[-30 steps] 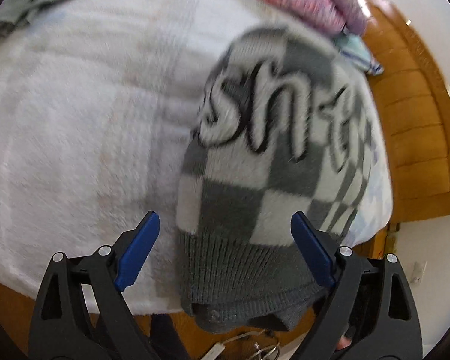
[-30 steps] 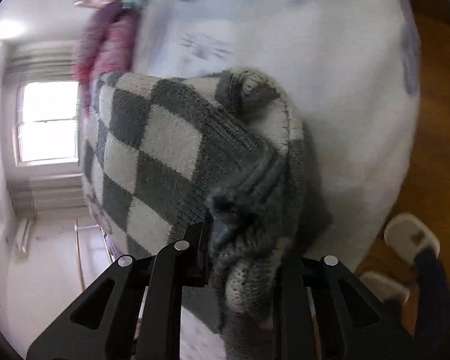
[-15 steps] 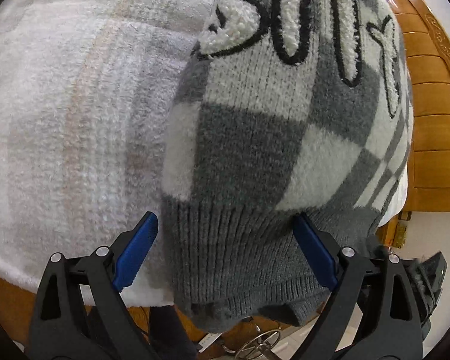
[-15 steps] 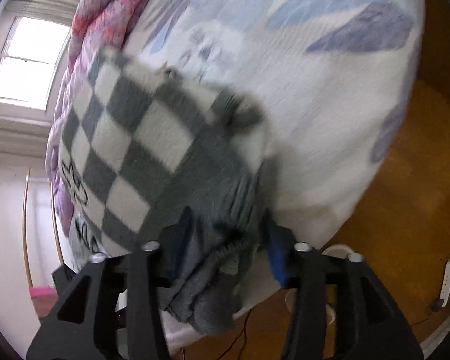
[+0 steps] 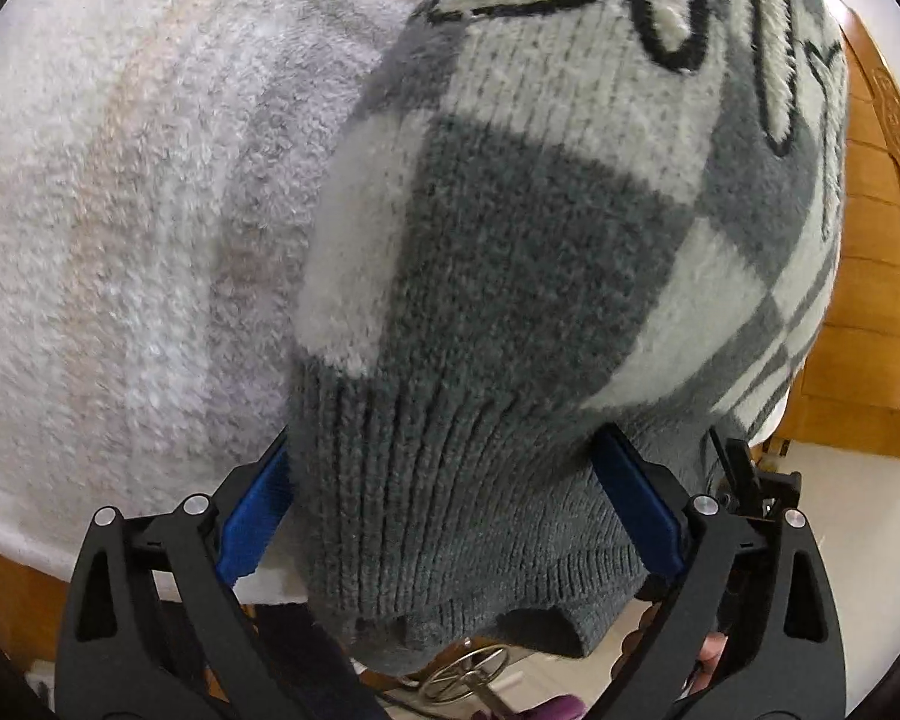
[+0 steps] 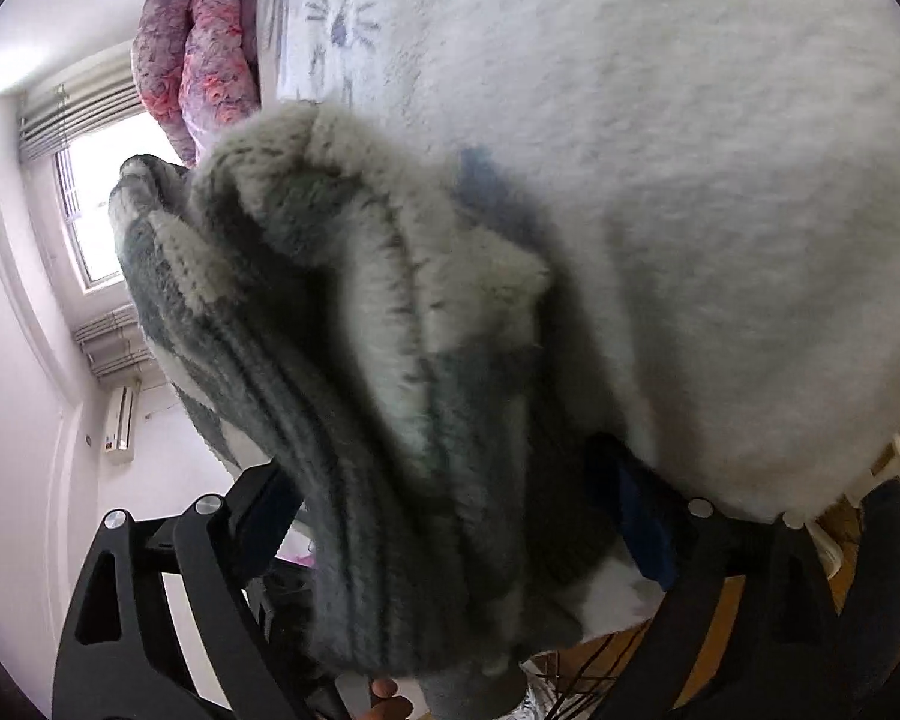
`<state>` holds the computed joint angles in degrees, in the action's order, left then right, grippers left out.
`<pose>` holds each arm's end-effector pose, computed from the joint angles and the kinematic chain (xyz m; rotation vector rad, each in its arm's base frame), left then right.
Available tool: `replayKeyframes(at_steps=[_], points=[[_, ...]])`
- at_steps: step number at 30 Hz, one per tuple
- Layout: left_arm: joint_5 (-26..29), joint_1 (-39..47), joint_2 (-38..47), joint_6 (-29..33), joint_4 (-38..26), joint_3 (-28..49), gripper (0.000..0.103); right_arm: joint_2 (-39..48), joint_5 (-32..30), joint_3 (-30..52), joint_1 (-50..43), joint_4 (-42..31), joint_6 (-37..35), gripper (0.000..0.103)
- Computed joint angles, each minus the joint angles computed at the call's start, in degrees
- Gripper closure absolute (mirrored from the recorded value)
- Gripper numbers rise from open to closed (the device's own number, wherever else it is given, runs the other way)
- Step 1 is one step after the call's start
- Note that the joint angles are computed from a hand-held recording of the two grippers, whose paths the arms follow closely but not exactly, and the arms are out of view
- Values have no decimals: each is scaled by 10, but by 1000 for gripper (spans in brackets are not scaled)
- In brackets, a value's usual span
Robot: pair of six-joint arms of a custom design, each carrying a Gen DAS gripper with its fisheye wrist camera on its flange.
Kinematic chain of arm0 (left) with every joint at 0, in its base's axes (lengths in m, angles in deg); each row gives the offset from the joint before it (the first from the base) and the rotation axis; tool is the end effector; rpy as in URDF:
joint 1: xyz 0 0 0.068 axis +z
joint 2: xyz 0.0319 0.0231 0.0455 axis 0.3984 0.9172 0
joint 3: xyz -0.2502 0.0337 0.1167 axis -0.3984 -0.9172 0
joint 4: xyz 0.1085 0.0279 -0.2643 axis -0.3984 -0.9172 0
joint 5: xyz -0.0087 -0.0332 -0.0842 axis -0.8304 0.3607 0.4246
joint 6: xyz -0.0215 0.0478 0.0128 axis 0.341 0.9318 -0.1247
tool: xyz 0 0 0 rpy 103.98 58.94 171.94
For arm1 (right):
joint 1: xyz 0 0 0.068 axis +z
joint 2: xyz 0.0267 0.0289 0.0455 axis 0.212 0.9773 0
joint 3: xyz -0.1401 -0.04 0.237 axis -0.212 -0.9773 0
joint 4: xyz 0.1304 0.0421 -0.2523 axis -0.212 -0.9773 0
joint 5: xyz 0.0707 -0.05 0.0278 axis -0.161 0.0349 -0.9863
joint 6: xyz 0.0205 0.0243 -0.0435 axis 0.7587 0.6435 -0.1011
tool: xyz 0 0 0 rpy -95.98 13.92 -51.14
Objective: Fold large clothes
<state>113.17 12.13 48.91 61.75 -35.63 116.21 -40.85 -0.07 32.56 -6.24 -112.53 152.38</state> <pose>0.2299 -0.0648 0.2490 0.2619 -2.9595 0.8393 0.1103 -0.0072 0.1785 1.3723 2.0991 1.4904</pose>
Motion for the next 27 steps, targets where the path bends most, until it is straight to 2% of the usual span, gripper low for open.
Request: replayKeyframes(at_steps=[2, 3, 4, 5, 6, 7, 8, 9, 10, 11, 14, 16, 21, 25, 27], points=[[5, 6, -2, -8, 10, -11, 7, 8, -6, -7, 31, 91, 62, 18], [4, 3, -4, -14, 17, -16, 7, 38, 8, 5, 57, 119, 61, 18], [0, -1, -6, -23, 23, -20, 7, 95, 37, 30, 91, 122, 24, 18], [2, -3, -7, -27, 29, -26, 7, 123, 59, 34, 106, 137, 27, 16], [-16, -18, -9, -55, 41, -28, 7, 124, 72, 20, 111, 168, 60, 17], [-14, -62, -7, -104, 65, -27, 9, 127, 76, 22, 112, 169, 59, 17], [-18, -79, -4, -121, 70, -22, 18, 126, 81, 27, 115, 162, 57, 25], [-16, -81, -4, -122, 67, -15, 26, 119, 80, 36, 113, 148, 58, 42], [-12, -85, 1, -129, 68, -2, 46, 105, 70, 44, 105, 124, 53, 44], [-11, -88, -4, -132, 62, 9, 59, 120, 71, 69, 104, 99, 34, 50], [-14, -91, -28, -135, 38, 62, 73, 203, 69, 187, 100, 16, -66, 63], [-20, -89, -24, -129, 15, 122, 75, 247, 70, 268, 98, -38, -130, 64], [-31, -72, 63, -73, -61, 351, 75, 360, 77, 470, 118, -51, -154, 66], [3, -15, 106, -35, -92, 468, 76, 450, 92, 626, 153, -67, -170, 66], [33, 26, 124, -15, -121, 522, 76, 482, 101, 676, 179, -55, -152, 66]])
